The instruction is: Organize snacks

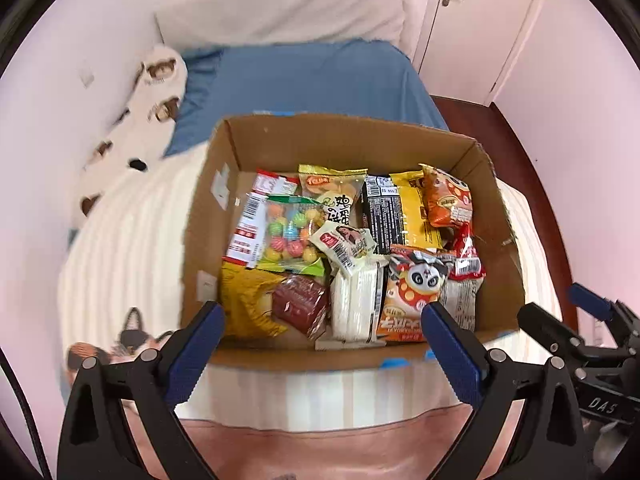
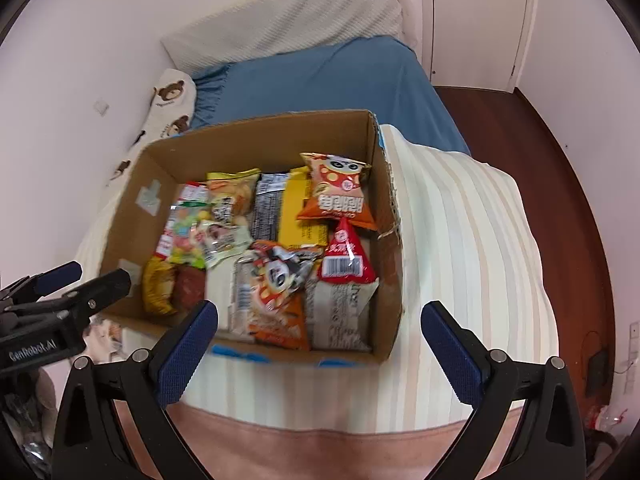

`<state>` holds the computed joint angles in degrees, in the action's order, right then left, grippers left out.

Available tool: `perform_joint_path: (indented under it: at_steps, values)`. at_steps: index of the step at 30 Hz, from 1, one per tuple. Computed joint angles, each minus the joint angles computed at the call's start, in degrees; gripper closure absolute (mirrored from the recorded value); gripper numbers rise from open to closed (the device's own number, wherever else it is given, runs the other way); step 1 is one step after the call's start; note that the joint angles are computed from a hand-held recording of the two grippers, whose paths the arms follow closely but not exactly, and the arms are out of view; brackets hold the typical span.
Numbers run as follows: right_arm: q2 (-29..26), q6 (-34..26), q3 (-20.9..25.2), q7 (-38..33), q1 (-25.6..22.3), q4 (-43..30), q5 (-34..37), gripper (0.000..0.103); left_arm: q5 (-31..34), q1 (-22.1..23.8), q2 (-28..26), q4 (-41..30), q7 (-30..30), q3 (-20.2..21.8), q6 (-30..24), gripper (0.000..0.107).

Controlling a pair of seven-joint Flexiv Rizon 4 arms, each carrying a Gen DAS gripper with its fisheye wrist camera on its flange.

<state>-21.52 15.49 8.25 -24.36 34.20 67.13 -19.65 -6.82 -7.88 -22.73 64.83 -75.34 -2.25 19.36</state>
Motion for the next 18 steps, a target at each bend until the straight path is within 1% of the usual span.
perform_joint_path:
  at_steps: [4, 9, 12, 18]
  values:
    - [2.7, 0.2, 0.4, 2.3, 1.6, 1.5, -2.4, 0.0, -0.7, 0.2, 4.9, 5.1, 0.9, 0.3, 2.3, 0.006]
    - [5.4, -1.3, 1.4, 4.5, 3.6, 1.6, -5.7, 0.0, -2.8, 0.8, 10.3, 9.9, 1.1, 0.3, 3.1, 0.006]
    - [6.7, -3.3, 2.1, 5.6, 4.9, 1.1, -7.5, 0.0, -4.2, 1.2, 13.5, 12.6, 1.6, 0.4, 3.9, 0.006]
    - [8.7, -7.1, 3.5, 6.7, 7.7, -0.7, -10.4, 0.0, -4.8, 1.5, 19.3, 16.0, 1.3, 0.9, 4.7, 0.006]
